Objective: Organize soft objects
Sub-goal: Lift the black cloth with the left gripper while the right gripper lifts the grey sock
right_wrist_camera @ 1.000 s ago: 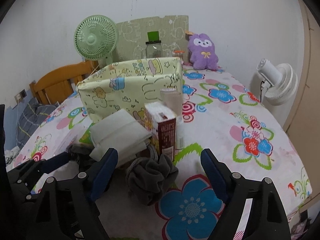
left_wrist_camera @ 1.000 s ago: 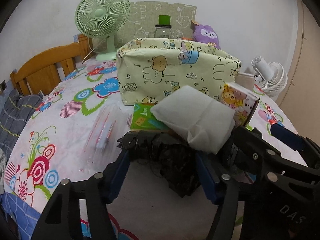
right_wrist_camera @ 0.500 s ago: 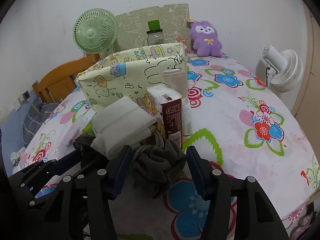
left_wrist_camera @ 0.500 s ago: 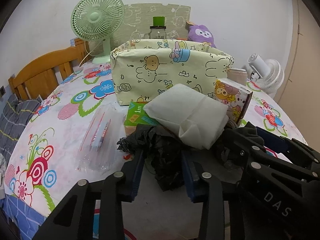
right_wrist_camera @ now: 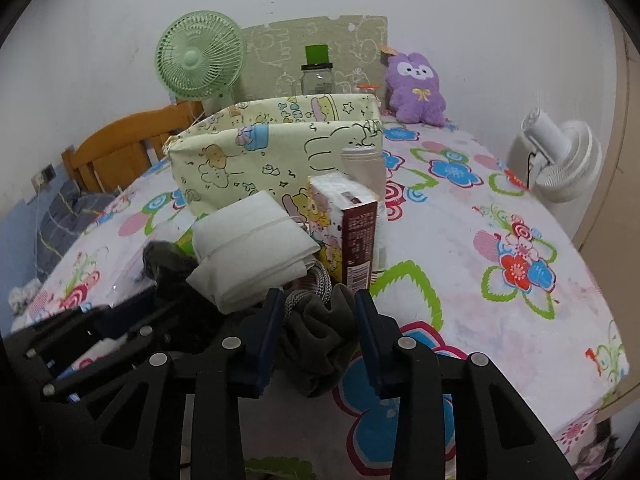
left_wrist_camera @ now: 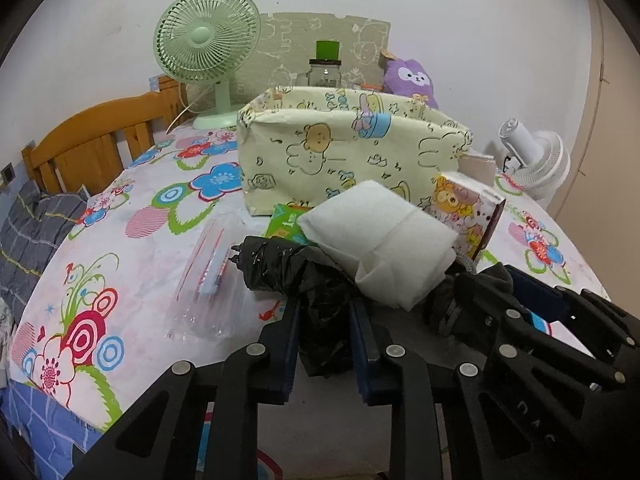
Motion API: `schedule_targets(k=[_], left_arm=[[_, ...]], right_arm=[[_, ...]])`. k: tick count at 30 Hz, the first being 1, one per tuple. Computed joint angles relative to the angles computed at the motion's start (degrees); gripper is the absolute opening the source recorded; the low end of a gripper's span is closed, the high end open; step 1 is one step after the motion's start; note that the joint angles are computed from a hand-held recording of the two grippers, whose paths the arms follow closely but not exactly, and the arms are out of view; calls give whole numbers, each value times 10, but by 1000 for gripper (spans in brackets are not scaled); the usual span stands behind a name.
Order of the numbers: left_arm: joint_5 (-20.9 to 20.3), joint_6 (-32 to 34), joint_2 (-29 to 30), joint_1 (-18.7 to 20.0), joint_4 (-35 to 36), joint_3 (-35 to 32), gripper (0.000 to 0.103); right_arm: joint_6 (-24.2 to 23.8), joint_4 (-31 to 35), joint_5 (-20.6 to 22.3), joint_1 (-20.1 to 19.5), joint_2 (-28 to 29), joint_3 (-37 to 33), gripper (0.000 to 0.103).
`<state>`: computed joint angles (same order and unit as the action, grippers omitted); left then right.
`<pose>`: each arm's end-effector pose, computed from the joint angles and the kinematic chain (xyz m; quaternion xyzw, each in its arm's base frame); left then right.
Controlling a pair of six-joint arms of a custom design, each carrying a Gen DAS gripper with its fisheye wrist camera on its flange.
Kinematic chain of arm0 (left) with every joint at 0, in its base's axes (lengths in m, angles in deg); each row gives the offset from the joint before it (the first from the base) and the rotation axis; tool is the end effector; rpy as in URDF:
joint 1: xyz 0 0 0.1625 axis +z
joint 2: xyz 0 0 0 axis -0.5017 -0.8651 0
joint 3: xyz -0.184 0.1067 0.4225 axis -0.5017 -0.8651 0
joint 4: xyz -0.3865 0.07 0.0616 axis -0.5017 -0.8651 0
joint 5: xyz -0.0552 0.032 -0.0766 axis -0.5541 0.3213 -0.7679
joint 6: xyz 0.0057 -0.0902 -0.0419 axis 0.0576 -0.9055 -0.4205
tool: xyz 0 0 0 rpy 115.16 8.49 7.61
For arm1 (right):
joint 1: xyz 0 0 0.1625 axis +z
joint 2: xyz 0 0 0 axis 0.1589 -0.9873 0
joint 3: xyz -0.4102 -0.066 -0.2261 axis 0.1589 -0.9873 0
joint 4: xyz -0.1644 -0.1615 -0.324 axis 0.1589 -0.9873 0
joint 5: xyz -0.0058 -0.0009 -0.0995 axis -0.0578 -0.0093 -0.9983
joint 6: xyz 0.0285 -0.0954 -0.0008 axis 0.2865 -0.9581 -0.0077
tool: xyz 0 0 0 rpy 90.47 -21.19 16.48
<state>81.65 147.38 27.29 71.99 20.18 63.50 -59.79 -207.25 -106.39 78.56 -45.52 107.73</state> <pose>-0.1329 -0.3998 -0.0234 0.2295 0.8691 -0.3298 0.2884 0.0775 -0.3866 0.0204 0.1455 -0.8476 0.3936 0.3249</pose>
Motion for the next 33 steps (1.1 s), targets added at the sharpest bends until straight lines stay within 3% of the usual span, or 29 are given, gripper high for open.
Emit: schedule_targets(k=[6, 10, 15, 16, 19, 25, 33], left_arm=[[-5, -3, 2, -1, 1, 2, 22], [-8, -8, 2, 1, 1, 3, 22], [-11, -8, 2, 1, 1, 4, 22], [-10, -7, 2, 1, 0, 4, 22], [-13, -4, 3, -1, -2, 5, 22], [-13, -4, -2, -5, -2, 9, 22], [-23, 4, -22, -34, 1, 14, 22]], right_arm=[[6, -2, -4, -2, 1, -1, 45], [12, 3, -8, -3, 0, -5, 56], [18, 14, -4, -7, -3, -6, 57], [19, 17, -2, -8, -4, -5, 56], [27, 42, 17, -12, -12, 2, 40], [34, 46, 13, -3, -15, 4, 28], [52, 48, -1, 25, -34, 7, 26]])
